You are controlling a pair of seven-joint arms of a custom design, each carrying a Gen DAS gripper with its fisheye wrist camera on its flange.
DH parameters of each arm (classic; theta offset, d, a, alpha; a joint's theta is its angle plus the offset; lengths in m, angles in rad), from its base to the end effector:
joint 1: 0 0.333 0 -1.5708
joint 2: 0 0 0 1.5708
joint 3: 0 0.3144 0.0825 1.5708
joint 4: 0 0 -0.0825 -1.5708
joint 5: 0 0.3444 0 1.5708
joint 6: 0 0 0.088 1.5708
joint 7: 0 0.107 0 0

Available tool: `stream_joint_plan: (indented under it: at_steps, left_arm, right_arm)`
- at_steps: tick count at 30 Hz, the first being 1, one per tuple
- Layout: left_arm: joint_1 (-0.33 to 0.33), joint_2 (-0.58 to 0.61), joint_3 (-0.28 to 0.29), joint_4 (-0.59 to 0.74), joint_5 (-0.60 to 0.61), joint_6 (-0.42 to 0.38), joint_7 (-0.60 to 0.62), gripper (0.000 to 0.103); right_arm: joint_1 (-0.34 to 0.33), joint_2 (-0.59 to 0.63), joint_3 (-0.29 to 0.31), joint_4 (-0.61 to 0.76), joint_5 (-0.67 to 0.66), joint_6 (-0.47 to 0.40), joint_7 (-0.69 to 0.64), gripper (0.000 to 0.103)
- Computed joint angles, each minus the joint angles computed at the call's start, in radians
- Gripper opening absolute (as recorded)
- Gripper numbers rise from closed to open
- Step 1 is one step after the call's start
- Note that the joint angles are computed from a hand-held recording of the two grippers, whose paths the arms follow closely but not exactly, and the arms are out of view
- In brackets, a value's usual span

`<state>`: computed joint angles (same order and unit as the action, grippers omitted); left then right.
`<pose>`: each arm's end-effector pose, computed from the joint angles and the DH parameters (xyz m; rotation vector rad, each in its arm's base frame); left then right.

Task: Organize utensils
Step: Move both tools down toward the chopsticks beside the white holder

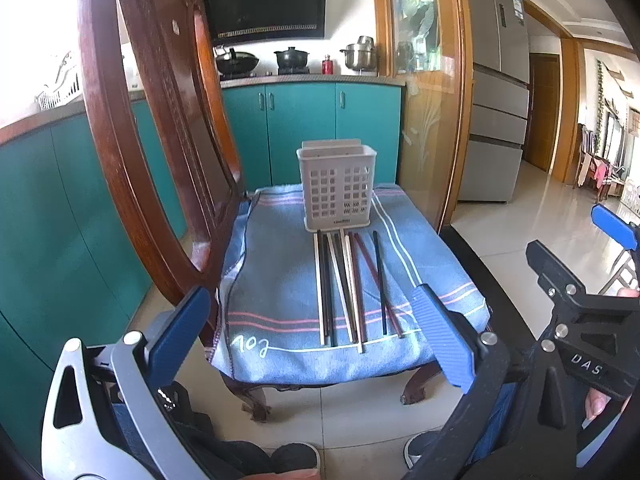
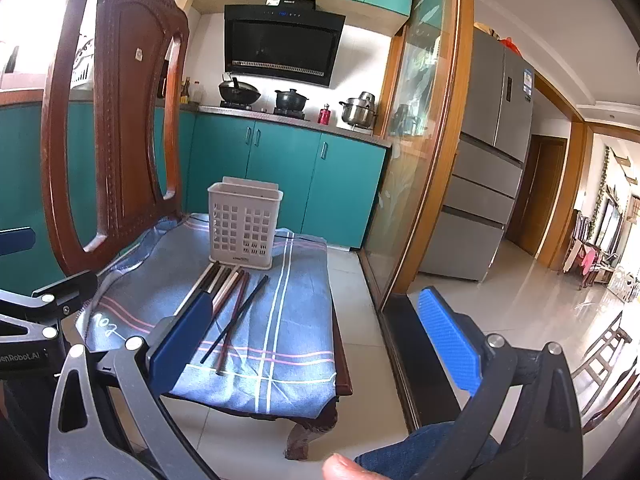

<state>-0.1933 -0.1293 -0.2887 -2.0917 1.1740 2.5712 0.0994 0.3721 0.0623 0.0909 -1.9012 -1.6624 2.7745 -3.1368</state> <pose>0.4523 -0.2612 0.5501 -1.6591 1.4531 -0.8137 0.4925 0.2931 0.5325 -1.6740 1.2380 -1.1189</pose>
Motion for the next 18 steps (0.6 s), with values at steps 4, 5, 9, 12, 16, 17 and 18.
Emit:
stream_joint_plan:
  at_steps: [4, 5, 9, 12, 16, 17, 18]
  left_arm:
    - [0.005, 0.033, 0.018, 0.004, -0.048, 0.029, 0.037, 0.100]
    - [0.005, 0.052, 0.024, 0.014, -0.071, 0.040, 0.060, 0.100]
    - [-0.006, 0.139, 0.048, 0.092, -0.198, 0.019, 0.222, 0.100]
    - [-0.028, 0.238, 0.068, 0.229, -0.288, -0.076, 0.388, 0.100]
    - [-0.050, 0.413, 0.107, 0.489, -0.405, -0.162, 0.654, 0.100]
    - [-0.060, 0.446, 0.120, 0.538, -0.412, -0.178, 0.682, 0.099]
    - [-0.068, 0.490, 0.134, 0.601, -0.423, -0.195, 0.714, 0.096]
  right_arm:
    - [0.017, 0.043, 0.003, 0.039, 0.056, -0.106, -0.110, 0.100]
    - [0.019, 0.064, -0.001, 0.060, 0.095, -0.117, -0.165, 0.100]
    - [0.000, 0.188, -0.015, 0.181, 0.503, -0.150, -0.596, 0.100]
    - [-0.009, 0.267, -0.024, 0.270, 0.701, -0.208, -0.747, 0.100]
    - [-0.037, 0.373, -0.013, 0.418, 0.949, -0.260, -0.899, 0.100]
    - [-0.044, 0.412, -0.004, 0.474, 1.011, -0.286, -0.944, 0.099]
    - [-0.052, 0.454, 0.006, 0.535, 1.069, -0.304, -0.992, 0.096]
